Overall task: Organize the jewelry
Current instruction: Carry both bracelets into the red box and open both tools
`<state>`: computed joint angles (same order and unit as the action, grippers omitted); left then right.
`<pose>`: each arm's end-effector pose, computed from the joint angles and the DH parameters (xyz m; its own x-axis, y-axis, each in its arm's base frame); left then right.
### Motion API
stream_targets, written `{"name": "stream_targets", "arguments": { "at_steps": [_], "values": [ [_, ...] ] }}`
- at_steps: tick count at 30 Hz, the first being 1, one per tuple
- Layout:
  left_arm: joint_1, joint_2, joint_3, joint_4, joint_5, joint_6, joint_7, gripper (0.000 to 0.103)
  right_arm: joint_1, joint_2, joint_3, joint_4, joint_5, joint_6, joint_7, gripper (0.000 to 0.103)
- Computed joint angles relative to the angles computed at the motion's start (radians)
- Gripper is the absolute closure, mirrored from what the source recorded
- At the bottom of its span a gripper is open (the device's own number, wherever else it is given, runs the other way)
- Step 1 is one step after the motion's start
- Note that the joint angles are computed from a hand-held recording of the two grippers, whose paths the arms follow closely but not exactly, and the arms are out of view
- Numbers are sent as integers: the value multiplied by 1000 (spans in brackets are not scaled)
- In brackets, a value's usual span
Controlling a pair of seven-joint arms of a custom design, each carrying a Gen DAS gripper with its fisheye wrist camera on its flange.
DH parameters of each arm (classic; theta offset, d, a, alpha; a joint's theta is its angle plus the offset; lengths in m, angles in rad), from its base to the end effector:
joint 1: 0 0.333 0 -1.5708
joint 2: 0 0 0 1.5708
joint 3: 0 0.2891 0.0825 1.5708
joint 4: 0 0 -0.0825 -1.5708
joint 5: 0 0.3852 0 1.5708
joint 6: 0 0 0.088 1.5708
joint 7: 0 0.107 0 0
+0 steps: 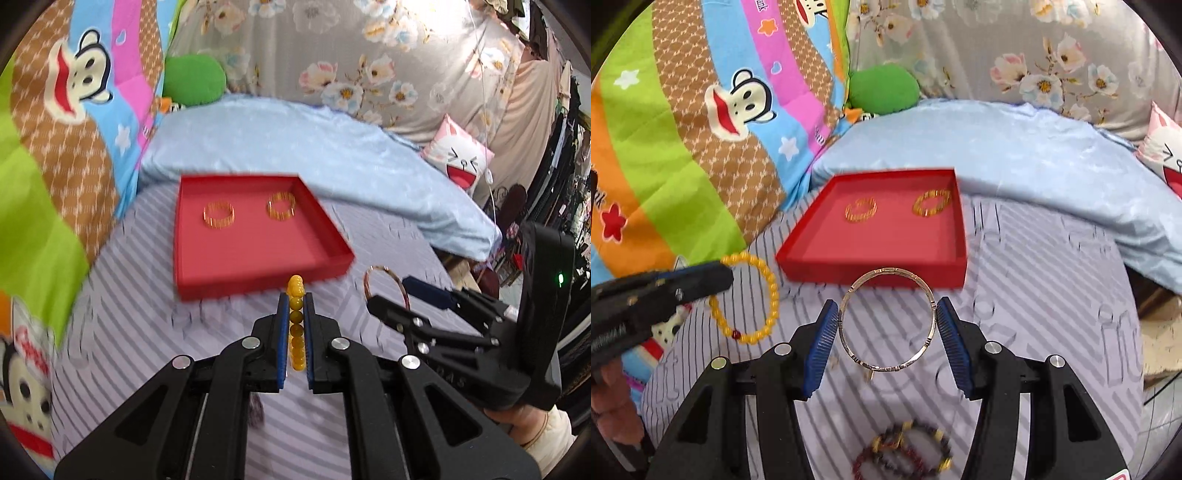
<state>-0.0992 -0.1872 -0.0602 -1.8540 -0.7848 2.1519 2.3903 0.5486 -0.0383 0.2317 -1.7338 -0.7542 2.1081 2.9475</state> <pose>0.5356 -0.1184 0.6354 -0.7029 -0.6668 0.2478 -0.5940 0.3585 -0.7202 0.4397 0.3934 0.6085 -0.2738 -0.9540 -0.1221 -0.6342 0.2746 -0.7228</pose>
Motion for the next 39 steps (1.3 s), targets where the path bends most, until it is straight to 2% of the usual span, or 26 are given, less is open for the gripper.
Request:
{"name": "stream_targets", "arguments": {
  "at_steps": [4, 8, 14, 24, 27, 30, 32, 34, 39],
  "values": [
    [-4, 117, -33, 134, 21, 64, -23, 96, -23, 60, -32, 78, 4, 16, -61, 50],
    [-1, 248, -79, 264, 96, 124, -83, 96, -34, 141, -74, 162, 34, 40, -120, 50],
    [6, 437, -134, 428, 231, 132, -176, 96, -39, 276, -138, 285, 106, 63, -213, 50],
    [19, 595, -182, 557, 350, 108, -276, 95, -34, 402, -206, 384, 214, 72, -302, 50],
    [21, 600, -188, 546, 367, 141, -286, 95, -35, 413, -216, 387, 234, 79, -308, 49],
    [22, 612, -192, 555, 383, 145, -298, 87, -28, 418, -225, 388, 230, 78, -311, 49],
    [20, 604, -189, 538, 397, 168, -308, 69, -23, 420, -229, 392, 224, 72, -313, 48],
    [24, 596, -194, 526, 395, 185, -306, 62, -17, 413, -232, 387, 212, 72, -306, 42],
    [39, 563, -197, 489, 381, 204, -294, 60, -9, 379, -229, 361, 189, 71, -283, 40]
  ]
}}
